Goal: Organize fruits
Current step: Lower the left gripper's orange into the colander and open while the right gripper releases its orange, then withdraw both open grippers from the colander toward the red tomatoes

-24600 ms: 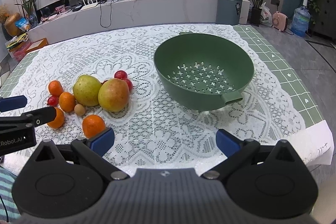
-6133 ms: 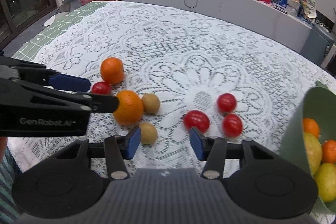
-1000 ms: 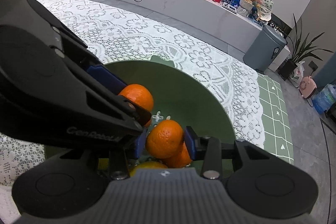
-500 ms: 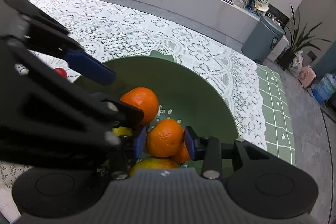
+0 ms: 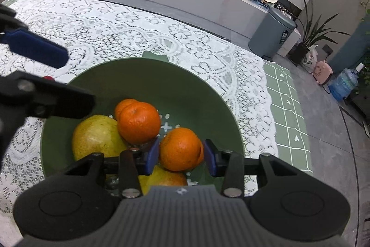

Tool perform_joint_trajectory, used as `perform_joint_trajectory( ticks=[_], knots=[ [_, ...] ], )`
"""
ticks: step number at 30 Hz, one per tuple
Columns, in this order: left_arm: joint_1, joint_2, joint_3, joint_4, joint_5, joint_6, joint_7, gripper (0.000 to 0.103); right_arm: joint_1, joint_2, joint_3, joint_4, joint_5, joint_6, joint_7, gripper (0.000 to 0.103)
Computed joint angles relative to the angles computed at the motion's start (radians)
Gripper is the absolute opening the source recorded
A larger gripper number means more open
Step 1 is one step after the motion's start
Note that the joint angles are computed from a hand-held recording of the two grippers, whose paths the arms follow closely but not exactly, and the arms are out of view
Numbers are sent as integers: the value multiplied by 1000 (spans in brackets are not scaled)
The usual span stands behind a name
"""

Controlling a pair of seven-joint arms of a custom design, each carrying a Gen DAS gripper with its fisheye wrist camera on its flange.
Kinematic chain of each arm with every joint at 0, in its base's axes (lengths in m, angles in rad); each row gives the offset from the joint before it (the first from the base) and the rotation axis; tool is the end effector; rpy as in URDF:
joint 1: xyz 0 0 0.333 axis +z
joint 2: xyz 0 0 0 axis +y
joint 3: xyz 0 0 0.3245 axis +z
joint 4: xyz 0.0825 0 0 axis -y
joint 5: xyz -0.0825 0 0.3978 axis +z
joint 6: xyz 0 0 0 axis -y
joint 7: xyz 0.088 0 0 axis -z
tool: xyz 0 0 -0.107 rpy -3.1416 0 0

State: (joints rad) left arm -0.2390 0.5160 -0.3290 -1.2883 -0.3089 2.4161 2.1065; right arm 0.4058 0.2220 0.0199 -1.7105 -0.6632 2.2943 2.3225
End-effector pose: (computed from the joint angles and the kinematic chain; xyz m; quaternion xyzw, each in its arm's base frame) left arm 0.6787 -0.3584 0.5414 -0.3308 0.8699 -0.3596 0.0678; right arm 0.6208 0.2655 0.5032 -0.6787 0.6586 -0.3048 0.1130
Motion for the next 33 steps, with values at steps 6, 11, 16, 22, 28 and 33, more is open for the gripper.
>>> perform_joint_trajectory(
  ticks=[6, 11, 16, 22, 28, 33],
  knots=[
    [16, -45, 1, -65, -19, 33, -3, 63, 13, -3, -2, 11, -33, -40, 35, 41],
    [28, -79, 4, -110, -33, 46, -9, 63, 14, -26, 4, -4, -54, -41, 63, 48],
    [42, -121, 2, -165, -57, 76, 6, 63, 20, -54, 14, -21, -94, -42, 117, 57],
    [56, -156, 6, -214, -88, 107, 18, 63, 32, -86, 33, -35, -169, -53, 208, 71],
    [76, -189, 10, -262, -122, 147, 30, 63, 47, -97, 54, -36, -213, -43, 301, 78],
    [99, -228, 9, -333, -180, 220, 70, 63, 66, -87, 65, -29, -236, -4, 378, 81]
  ],
)
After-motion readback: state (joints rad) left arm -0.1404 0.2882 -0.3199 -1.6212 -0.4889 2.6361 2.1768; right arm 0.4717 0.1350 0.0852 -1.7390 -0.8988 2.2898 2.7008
